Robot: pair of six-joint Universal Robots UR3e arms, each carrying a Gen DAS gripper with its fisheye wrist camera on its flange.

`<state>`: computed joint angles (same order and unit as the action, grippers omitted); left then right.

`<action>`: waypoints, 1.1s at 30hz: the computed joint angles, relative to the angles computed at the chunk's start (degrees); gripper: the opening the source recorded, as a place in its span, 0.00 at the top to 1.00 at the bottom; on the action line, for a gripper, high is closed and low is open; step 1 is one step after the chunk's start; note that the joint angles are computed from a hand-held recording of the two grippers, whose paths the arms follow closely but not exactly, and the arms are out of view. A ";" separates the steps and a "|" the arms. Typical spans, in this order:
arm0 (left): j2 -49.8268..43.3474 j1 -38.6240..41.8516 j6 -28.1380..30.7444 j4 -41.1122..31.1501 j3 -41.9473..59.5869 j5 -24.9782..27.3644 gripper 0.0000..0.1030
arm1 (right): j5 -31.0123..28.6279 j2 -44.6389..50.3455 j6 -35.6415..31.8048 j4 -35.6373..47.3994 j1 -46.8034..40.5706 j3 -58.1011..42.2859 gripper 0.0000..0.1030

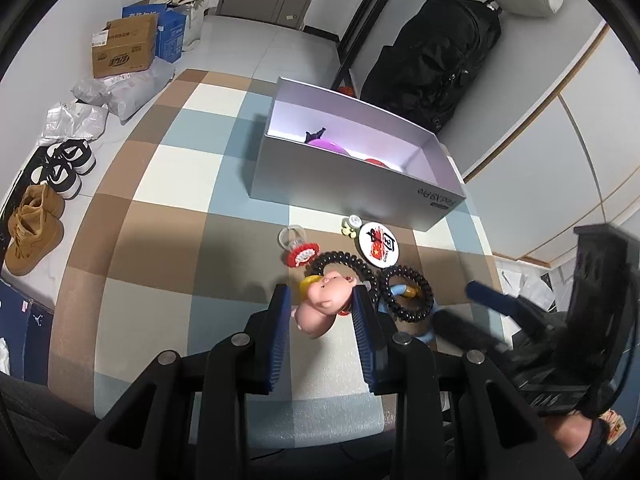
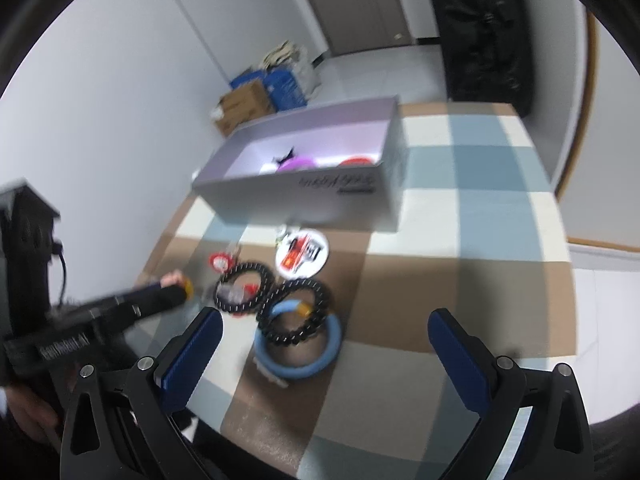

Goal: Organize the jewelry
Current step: 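Grasp a black bead bracelet with the right tool while the left tool holds the pig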

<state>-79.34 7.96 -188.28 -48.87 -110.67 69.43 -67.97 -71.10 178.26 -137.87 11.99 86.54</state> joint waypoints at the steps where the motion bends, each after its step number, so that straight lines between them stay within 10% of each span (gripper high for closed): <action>1: -0.26 0.22 0.04 -0.02 0.16 -0.38 0.75 | -0.43 0.77 -0.64 0.69 0.66 -0.84 0.01; 14: -0.56 3.38 0.59 -0.76 -0.21 -4.52 0.75 | -7.40 6.35 -4.06 0.04 6.02 -6.12 0.24; 20: -0.66 3.72 0.98 -1.02 -0.07 -4.93 0.75 | -10.29 7.56 -5.01 -0.66 7.34 -7.59 0.54; 33: -2.50 3.39 0.08 0.63 2.02 -4.30 0.75 | -3.69 3.00 -1.14 -4.66 2.56 -3.70 0.59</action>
